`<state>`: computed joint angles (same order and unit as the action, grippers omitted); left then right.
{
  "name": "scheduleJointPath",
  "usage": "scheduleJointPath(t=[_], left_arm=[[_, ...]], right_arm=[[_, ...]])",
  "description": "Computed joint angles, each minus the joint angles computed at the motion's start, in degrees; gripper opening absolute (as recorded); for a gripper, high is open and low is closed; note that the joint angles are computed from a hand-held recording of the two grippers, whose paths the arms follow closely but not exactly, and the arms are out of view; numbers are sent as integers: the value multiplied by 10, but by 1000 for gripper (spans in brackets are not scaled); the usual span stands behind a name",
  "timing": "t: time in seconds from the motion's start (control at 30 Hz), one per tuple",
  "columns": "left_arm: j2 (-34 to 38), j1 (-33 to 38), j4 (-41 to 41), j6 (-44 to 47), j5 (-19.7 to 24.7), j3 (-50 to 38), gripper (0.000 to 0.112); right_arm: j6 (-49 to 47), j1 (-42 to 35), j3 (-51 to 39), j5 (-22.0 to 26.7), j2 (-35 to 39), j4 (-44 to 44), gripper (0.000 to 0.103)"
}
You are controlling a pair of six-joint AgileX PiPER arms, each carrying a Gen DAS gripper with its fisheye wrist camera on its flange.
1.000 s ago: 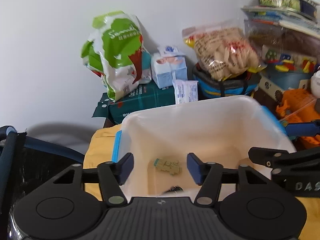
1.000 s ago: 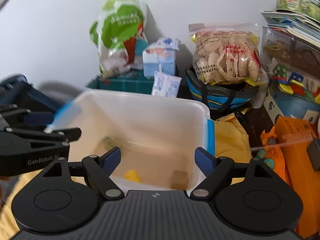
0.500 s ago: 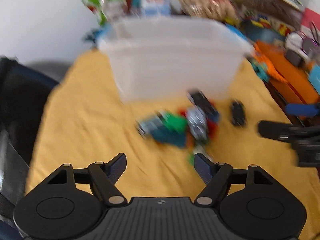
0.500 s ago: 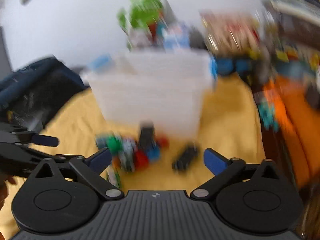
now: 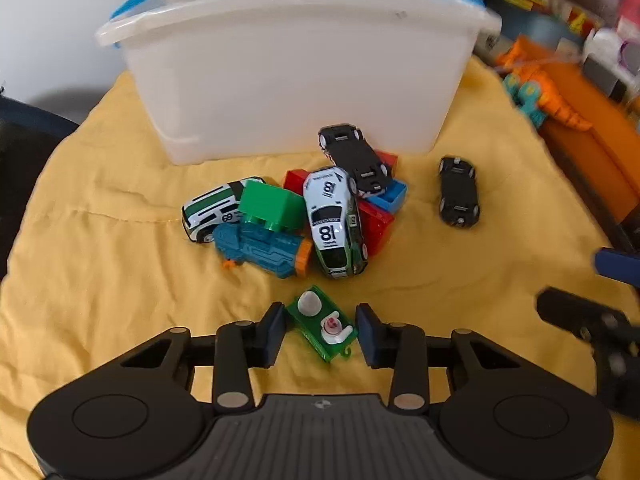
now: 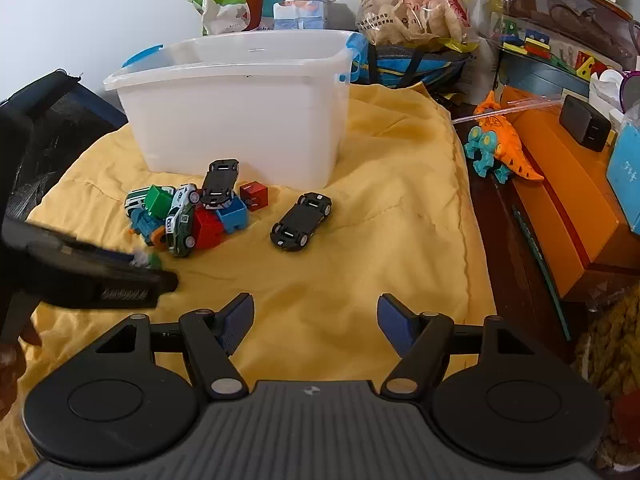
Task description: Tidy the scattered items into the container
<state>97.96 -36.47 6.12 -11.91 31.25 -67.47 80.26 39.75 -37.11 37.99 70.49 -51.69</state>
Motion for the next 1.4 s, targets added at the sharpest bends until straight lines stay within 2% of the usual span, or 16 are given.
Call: scheduleJointPath(t=[0.1,0.23,0.3,0.37,0.57,0.6,0.67,0.7,0.83,0.9,1.0,1.1,1.17,1.2,1.23,1.4], left_arm=[[-19,27,-50,69,-1,22,42],[-39,62,-106,163,7,43,42],[-48,71,-112,185,11,51,42],[-55,84,-126,210,13,58,42],[-54,111,-183,286,24,56,43],[-53,109,-180,289,24,55,44],[-52,104,-174,293,19,56,45],[-52,103,-177,297,15,58,46],[-60,116,-233,359,5,75,48],[-63,128,-262,389,19,74,45],[-64,162,-351,465,72,65,45],[-70,164,-360,483,65,80,45],[-75,152,-334,456,47,87,46],[-79,137,-294,414,33,90,48],[-84,121,-248,366,22,93,53],[-87,92,-162,266,-2,103,62]], right_arm=[[-2,-19,-4,-46,16,-13,72],[-20,-34,-41,-136,66,-31,71],[-44,-33,-74,-160,105,-28,56],[-74,-35,-106,-178,143,-6,50],[-59,-27,-182,-150,241,-46,43],[-50,-24,-188,-141,248,-64,37],[-74,-25,-192,-132,250,-51,36],[-77,-26,-185,-138,243,-46,31],[-53,-8,-129,-145,187,-42,31],[-38,11,-103,-127,157,-29,31],[-49,19,-67,-122,111,52,31],[-32,25,-45,-120,95,59,34],[-8,45,-58,-70,108,38,43],[15,59,-65,-39,116,22,55],[37,70,-67,-20,120,7,60],[72,71,-69,-16,130,-11,68]])
